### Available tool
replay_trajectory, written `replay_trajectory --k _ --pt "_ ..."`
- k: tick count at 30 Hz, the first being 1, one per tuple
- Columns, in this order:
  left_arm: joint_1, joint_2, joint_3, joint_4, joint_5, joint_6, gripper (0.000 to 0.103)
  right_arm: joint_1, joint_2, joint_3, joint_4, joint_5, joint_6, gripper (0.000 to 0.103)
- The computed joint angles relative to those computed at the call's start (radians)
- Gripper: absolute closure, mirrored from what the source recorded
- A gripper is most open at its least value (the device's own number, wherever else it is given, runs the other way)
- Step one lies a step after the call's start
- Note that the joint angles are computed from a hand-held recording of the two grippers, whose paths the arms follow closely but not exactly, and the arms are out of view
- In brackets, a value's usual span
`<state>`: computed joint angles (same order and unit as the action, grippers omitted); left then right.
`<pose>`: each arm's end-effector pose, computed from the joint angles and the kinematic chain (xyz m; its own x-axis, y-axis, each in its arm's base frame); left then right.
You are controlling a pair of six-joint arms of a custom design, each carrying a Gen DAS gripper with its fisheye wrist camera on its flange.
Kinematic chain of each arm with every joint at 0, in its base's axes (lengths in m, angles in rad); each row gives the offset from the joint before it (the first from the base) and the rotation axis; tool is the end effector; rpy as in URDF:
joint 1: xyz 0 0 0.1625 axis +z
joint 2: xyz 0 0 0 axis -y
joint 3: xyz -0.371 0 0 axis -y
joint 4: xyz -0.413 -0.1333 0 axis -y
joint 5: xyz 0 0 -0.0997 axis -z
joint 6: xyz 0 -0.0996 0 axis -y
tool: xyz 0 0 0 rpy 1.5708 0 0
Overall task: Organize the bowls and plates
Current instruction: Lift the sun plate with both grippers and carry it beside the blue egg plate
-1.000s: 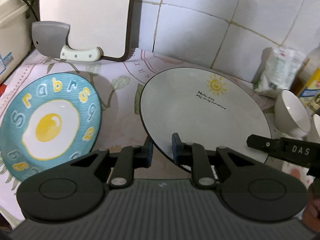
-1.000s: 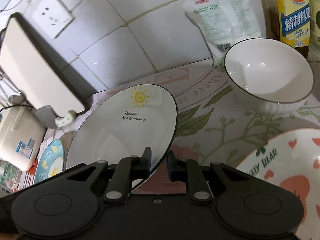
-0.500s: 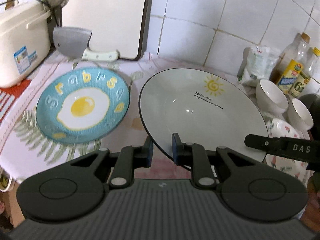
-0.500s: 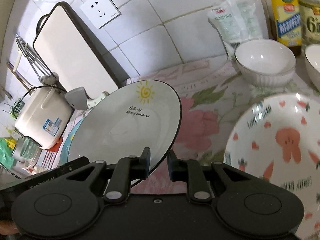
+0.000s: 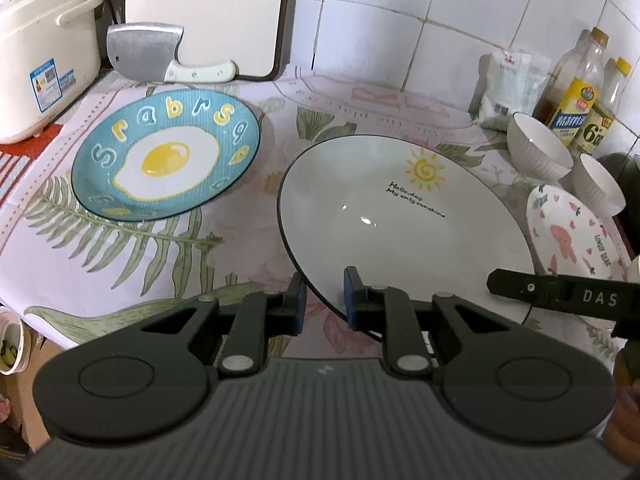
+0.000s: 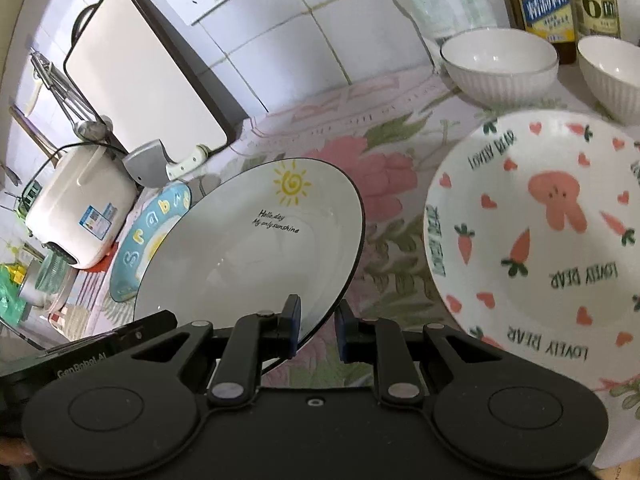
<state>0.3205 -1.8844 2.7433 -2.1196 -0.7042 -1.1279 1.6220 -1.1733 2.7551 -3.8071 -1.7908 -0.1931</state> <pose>-0.1530 -0.2712 0.1109 -0.8094 0.0237 -0.5867 0.4025 0.7499 -0.5250 0.1256 -0.2713 0.0752 -0.9554 -0.0709 0.2867 -0.2282 0.7935 -0.5642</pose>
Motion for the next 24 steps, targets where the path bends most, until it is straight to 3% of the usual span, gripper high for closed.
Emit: replay_trajectory --k 4,9,13,18,21,24 --pt "0.037 0.026 0.017 -0.074 -0.025 0.027 0.086 -0.007 0.043 -0.011 -0.018 -0.022 -0.012 0.081" --pt "0.078 -0.023 0.055 -0.156 -0.065 0.051 0.086 0.0 0.05 -0.008 -0.027 -0.032 -0.049 0.081" --pt "0.075 0.003 0.038 -0.134 -0.064 0.045 0.085 0.002 0.057 -0.008 -0.033 -0.04 -0.038 0.081" --pt "0.11 0.004 0.003 -0.1 -0.117 0.041 0.085 0.017 0.026 -0.015 0.029 -0.075 0.017 0.083" --pt "0.106 0.028 -0.038 -0.033 -0.147 0.072 0.08 -0.034 -0.065 0.025 0.085 0.012 0.066 0.074" --pt "0.107 0.029 -0.06 0.001 -0.179 0.058 0.079 -0.081 -0.128 0.077 0.07 0.085 0.077 0.073"
